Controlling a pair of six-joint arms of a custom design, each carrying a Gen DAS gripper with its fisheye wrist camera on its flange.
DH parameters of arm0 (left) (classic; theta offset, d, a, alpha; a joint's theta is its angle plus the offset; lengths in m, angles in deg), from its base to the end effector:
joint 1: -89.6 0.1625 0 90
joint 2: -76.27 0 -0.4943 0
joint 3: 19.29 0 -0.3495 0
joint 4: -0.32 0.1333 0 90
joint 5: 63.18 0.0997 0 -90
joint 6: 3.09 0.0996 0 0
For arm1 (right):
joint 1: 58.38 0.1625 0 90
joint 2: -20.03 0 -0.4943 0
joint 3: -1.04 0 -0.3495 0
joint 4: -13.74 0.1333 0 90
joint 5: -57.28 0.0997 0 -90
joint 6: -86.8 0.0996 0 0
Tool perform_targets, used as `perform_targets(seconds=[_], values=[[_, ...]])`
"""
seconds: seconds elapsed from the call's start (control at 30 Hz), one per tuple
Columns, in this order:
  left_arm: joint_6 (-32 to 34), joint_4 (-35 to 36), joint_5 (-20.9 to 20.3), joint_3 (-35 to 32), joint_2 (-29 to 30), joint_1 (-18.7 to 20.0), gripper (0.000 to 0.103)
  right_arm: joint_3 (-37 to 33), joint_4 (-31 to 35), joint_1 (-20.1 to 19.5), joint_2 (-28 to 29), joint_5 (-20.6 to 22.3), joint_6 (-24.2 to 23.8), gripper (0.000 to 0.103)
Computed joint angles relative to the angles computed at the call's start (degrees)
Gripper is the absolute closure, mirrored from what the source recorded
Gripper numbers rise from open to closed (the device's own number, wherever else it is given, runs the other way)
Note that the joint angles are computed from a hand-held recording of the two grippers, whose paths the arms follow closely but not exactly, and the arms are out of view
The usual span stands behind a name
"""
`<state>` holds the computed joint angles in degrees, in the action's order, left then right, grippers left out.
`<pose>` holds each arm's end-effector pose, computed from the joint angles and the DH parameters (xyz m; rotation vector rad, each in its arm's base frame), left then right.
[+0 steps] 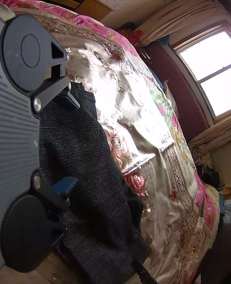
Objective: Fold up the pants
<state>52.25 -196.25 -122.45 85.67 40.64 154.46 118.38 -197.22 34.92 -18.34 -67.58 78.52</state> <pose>-0.1121 -0.6724 0.1156 1.3800 1.9744 -0.6086 0.1098 -0.5778 0.1322 -0.0450 -2.3880 0.8768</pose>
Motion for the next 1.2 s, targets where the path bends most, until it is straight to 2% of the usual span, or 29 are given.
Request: perform_targets(seconds=[0.03,0.1,0.17,0.23,0.3,0.33,0.4,0.43,0.5,0.6,0.73,0.8,0.87,0.9,0.93,0.97,1.1,1.17,1.2], values=[[1.15,-0.08,-0.26,-0.53,0.59,-0.04,0.008,0.91,-1.09,-0.23,-0.38,0.06,1.24,0.067],[2.36,0.40,-0.15,-1.39,1.85,-0.04,0.008,2.50,-3.64,-0.60,-0.75,-0.29,3.77,0.058],[2.72,0.98,-0.31,-1.28,2.48,-0.08,0.008,3.91,-4.62,-1.22,-1.24,-1.00,6.29,0.057],[2.70,1.59,-1.03,-0.54,2.49,-0.09,0.008,5.90,-4.01,-3.00,-2.60,2.49,9.23,0.056],[2.75,2.55,-1.18,0.16,2.46,-0.23,0.008,7.46,-2.52,-5.82,-3.95,10.04,12.47,0.056],[3.26,2.18,-1.04,0.60,2.57,-0.36,0.008,7.62,-2.25,-7.02,-4.02,13.40,12.65,0.054],[4.68,1.11,-0.71,1.23,2.68,-0.73,0.008,7.13,-2.19,-8.21,-3.41,14.63,11.05,0.052],[4.72,1.20,-0.58,1.25,2.64,-0.85,0.008,7.54,-2.92,-9.21,-3.48,16.18,11.74,0.052],[3.92,2.05,-0.64,1.04,2.47,-0.83,0.008,9.54,-4.59,-11.17,-4.59,20.48,13.56,0.056],[3.98,2.35,-0.06,0.84,2.62,-1.01,0.008,11.82,-5.48,-13.27,-5.94,24.55,14.42,0.058],[5.27,2.51,0.03,1.16,2.37,-1.25,0.008,12.88,-6.93,-14.45,-6.20,26.38,12.90,0.059],[5.80,2.35,0.08,1.22,2.46,-1.21,0.008,12.40,-6.09,-15.39,-5.98,28.38,12.04,0.050],[5.86,2.28,0.11,1.09,2.60,-1.18,0.008,11.70,-5.12,-17.19,-5.79,32.89,11.46,0.047],[5.87,2.20,0.18,1.04,2.65,-1.20,0.008,11.63,-5.00,-18.30,-5.90,35.73,12.50,0.048],[5.89,2.04,0.27,1.06,2.68,-1.26,0.008,11.74,-4.16,-19.04,-6.49,37.82,13.50,0.055],[6.06,1.84,0.19,1.15,2.66,-1.29,0.008,12.17,-3.01,-19.57,-7.36,39.81,14.08,0.068],[7.43,0.96,-0.69,1.58,2.78,-1.34,0.008,14.79,-4.10,-21.34,-8.65,45.95,12.46,0.069],[7.72,0.61,-0.63,1.40,3.17,-1.47,0.008,12.97,-1.83,-22.01,-7.87,45.15,12.89,0.069],[7.75,0.56,-0.62,1.28,3.33,-1.54,0.008,11.96,-1.53,-22.96,-6.85,47.18,13.71,0.069]])
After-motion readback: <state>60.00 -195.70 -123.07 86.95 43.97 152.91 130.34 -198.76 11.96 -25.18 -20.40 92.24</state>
